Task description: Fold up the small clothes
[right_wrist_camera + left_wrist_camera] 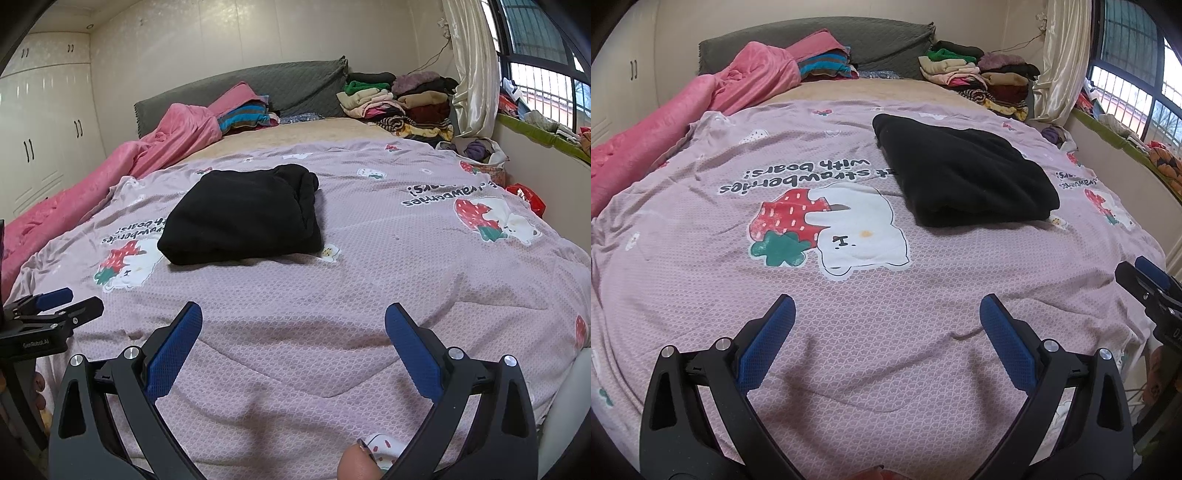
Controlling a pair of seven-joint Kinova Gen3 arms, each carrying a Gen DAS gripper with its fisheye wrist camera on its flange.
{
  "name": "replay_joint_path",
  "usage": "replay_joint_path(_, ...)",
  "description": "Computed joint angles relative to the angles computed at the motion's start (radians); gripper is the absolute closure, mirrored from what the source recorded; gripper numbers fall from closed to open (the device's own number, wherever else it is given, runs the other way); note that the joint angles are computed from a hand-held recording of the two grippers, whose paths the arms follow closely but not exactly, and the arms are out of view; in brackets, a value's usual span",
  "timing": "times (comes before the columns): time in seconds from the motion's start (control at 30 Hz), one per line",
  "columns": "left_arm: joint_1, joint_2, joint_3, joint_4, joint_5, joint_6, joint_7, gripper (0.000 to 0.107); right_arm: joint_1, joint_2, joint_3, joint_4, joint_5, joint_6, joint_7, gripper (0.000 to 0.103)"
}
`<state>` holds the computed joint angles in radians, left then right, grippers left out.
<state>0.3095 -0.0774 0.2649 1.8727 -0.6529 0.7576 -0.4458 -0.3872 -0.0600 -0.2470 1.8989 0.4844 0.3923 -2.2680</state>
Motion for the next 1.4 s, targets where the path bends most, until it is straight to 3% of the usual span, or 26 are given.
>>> replay_joint_path(0.77, 0.000, -0.002, 0.002, 0.002, 0.018, 0.007, -0.022, 0.014, -0.004, 0.005, -0.010, 0.007, 0.054, 0.011, -0.063, 0.004)
replay_joint_path(0.97, 0.002, 0.007, -0.006, -0.007, 0.046, 0.008, -0.048, 0.014, -0.017, -0.005, -0.005, 0.018, 0.186, 0.057, -0.243, 0.004)
replay_joint_path(1.07, -0.008, 0.003, -0.031, -0.007, 0.100, 0.003, -0.080, 0.014, 0.044, -0.022, -0.028, 0.022, 0.248, 0.126, -0.365, 0.004)
replay_joint_path(1.2, -0.094, -0.021, -0.101, -0.011, 0.221, 0.009, -0.187, 0.014, 0.206, -0.043, -0.056, 0.027, 0.328, 0.286, -0.528, 0.004)
replay_joint_path(1.3, -0.186, -0.042, -0.201, -0.019, 0.299, 0.014, -0.282, 0.014, 0.301, -0.031, 0.020, 0.028, 0.364, 0.407, -0.586, 0.004)
replay_joint_path(1.4, -0.307, -0.030, -0.258, -0.030, 0.260, 0.028, -0.308, 0.014, 0.422, 0.025, 0.129, -0.006, 0.291, 0.478, -0.526, 0.004)
